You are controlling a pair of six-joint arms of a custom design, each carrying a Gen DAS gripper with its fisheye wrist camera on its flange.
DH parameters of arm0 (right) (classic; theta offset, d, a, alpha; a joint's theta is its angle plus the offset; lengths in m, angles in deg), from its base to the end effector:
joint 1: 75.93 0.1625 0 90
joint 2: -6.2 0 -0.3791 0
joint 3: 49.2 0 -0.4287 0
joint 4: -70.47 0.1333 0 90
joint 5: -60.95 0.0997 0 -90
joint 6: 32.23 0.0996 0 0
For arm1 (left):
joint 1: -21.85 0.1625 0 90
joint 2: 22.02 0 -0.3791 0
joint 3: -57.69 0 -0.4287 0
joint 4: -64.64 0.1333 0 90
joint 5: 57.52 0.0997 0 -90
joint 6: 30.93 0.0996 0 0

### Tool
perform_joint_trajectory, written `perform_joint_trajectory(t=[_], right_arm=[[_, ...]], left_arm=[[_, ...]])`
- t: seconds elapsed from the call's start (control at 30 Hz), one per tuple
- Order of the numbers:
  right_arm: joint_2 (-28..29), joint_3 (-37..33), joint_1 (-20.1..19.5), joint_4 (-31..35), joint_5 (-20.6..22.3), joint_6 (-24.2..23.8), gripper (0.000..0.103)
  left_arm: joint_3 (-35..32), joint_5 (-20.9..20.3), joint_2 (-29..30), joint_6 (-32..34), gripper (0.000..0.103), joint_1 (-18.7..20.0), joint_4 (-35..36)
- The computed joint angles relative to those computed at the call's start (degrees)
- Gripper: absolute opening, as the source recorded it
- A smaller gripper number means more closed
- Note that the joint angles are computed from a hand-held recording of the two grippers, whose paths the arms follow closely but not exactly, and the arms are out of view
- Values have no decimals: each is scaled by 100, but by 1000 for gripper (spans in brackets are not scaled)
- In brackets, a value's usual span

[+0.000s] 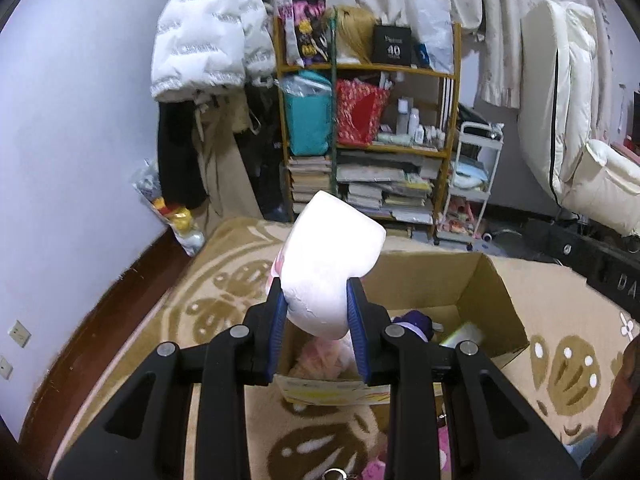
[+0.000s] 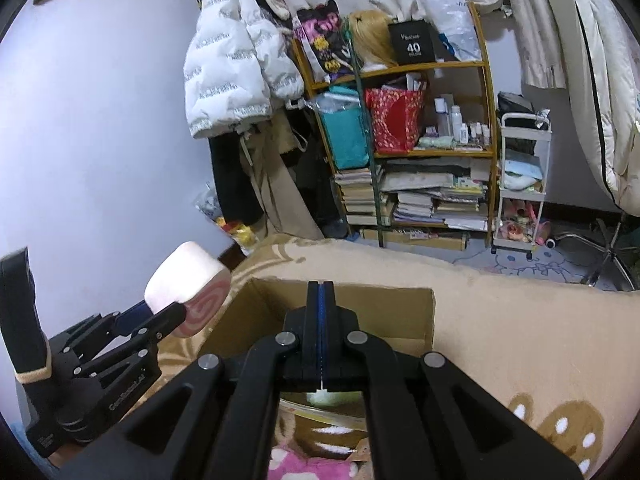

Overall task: Organize soft objects
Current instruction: 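Lift the roll cushion with left tool while right tool carries the tissue pack over the box, then open left gripper over the box while right gripper releases the green tissue pack, then move left tool to the black Face tissue pack while right tool approaches the yellow plush dog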

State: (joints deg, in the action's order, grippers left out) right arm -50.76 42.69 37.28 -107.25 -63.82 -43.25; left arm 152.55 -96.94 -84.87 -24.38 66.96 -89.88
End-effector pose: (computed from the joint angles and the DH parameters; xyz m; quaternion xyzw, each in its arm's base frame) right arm 0.3397 -0.5981 0.2648 0.1246 -0.8561 0.4503 0.2211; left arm -0.3130 -0.6121 0.2728 0.2690 0.8339 -0.3737 0.3043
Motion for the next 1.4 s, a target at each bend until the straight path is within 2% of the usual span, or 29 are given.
perform_joint_trajectory(t=[0.13,0.23,0.37,0.43,0.5,0.6,0.67,0.7,0.73,0.77,0.8,0.9,0.93,1.0,1.07,1.27,1.33,1.4], right_arm=[[30,10,-114,303,-20,198,1],[-29,113,-158,374,0,270,1],[-129,206,-203,492,37,370,1],[-190,246,-219,554,94,404,1],[-236,286,-212,608,70,437,2],[-323,350,-178,703,44,521,3],[-394,407,-133,764,-25,595,10],[-430,459,-97,704,-60,596,20],[-477,515,-61,675,-72,590,37],[-519,570,-22,646,-106,577,47],[-549,620,31,601,-207,564,62],[-698,797,156,579,-319,640,75],[-752,835,185,666,-345,755,86],[-838,897,243,790,-394,951,100],[-902,973,306,744,-411,970,103],[-1068,1217,482,666,-676,1144,103],[-1070,1287,498,735,-795,1139,103],[-1138,1396,485,959,-862,1343,103]], left_arm=[[-297,-142,242,-382,30,175,675],[-311,-89,309,-458,34,211,824],[-321,-230,287,-599,40,278,1102],[-252,-135,281,-481,66,246,906],[-151,-43,236,-334,71,194,628],[-155,6,135,-463,74,144,891],[-111,107,25,-551,78,91,1112],[-116,132,5,-568,82,74,1152],[-53,176,-91,-629,84,36,1215],[-2,197,-171,-700,85,8,1283],[32,203,-237,-761,89,-10,1352],[205,269,-516,-1081,96,-92,1641],[286,303,-631,-1226,96,-131,1772],[375,312,-779,-1410,97,-167,1981],[482,326,-963,-1712,97,-210,2342],[776,248,-1336,-2282,98,-286,2992],[840,207,-1388,-2426,98,-292,3222],[933,121,-1457,-2537,98,-307,3355]])
